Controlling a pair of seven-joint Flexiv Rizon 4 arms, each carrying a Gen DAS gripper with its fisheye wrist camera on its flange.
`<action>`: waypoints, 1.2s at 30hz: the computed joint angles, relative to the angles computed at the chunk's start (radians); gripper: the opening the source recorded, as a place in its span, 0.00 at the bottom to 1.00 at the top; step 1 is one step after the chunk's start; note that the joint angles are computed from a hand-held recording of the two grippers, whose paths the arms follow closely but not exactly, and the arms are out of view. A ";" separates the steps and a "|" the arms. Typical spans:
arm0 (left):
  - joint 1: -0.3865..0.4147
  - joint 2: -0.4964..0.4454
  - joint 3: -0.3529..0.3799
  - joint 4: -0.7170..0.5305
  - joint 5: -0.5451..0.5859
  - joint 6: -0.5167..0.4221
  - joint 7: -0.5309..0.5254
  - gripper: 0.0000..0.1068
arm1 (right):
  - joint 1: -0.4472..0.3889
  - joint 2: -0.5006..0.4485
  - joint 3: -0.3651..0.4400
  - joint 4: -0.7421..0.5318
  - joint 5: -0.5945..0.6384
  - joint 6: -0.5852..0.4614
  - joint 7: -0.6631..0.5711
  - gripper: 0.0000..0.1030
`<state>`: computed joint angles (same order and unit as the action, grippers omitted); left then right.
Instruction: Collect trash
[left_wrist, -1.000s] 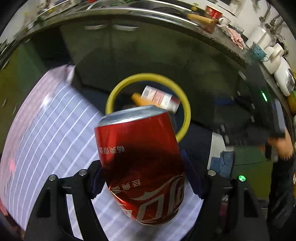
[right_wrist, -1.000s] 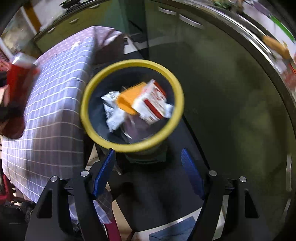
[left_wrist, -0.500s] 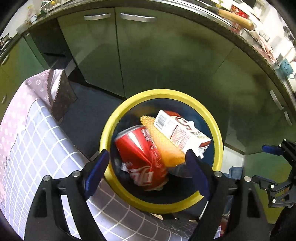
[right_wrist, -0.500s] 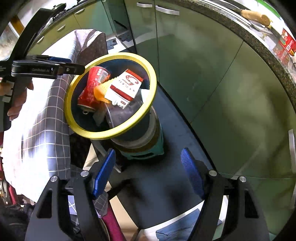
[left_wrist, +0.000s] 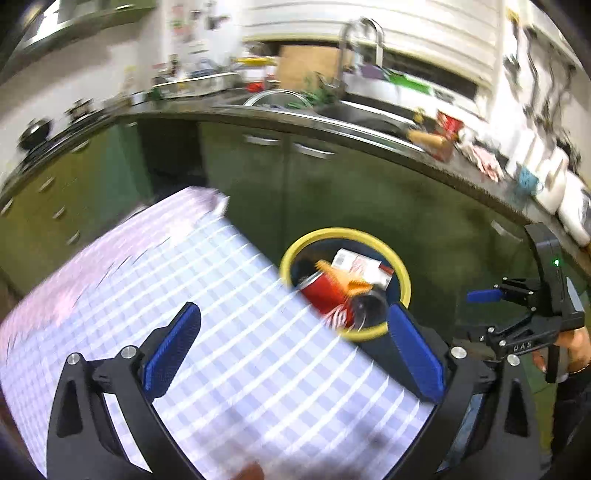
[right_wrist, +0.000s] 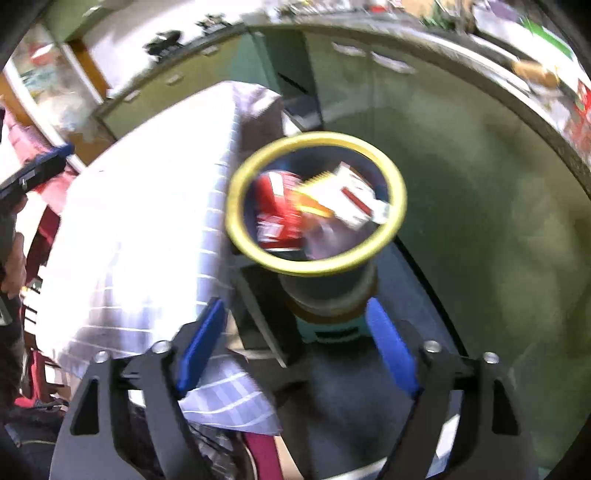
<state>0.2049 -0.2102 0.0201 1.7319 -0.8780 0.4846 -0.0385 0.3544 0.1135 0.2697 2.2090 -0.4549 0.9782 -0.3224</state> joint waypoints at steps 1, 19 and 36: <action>0.017 0.004 0.013 0.004 -0.009 -0.009 -0.002 0.90 | 0.001 -0.005 0.007 -0.002 -0.027 0.010 0.023 0.81; 0.186 0.117 0.135 0.184 -0.320 0.131 0.214 0.90 | 0.264 -0.097 0.095 -0.185 -0.630 -0.465 0.559 0.95; 0.203 0.143 0.171 0.210 -0.351 0.102 0.231 0.90 | 0.302 -0.120 0.079 -0.209 -0.673 -0.445 0.569 0.95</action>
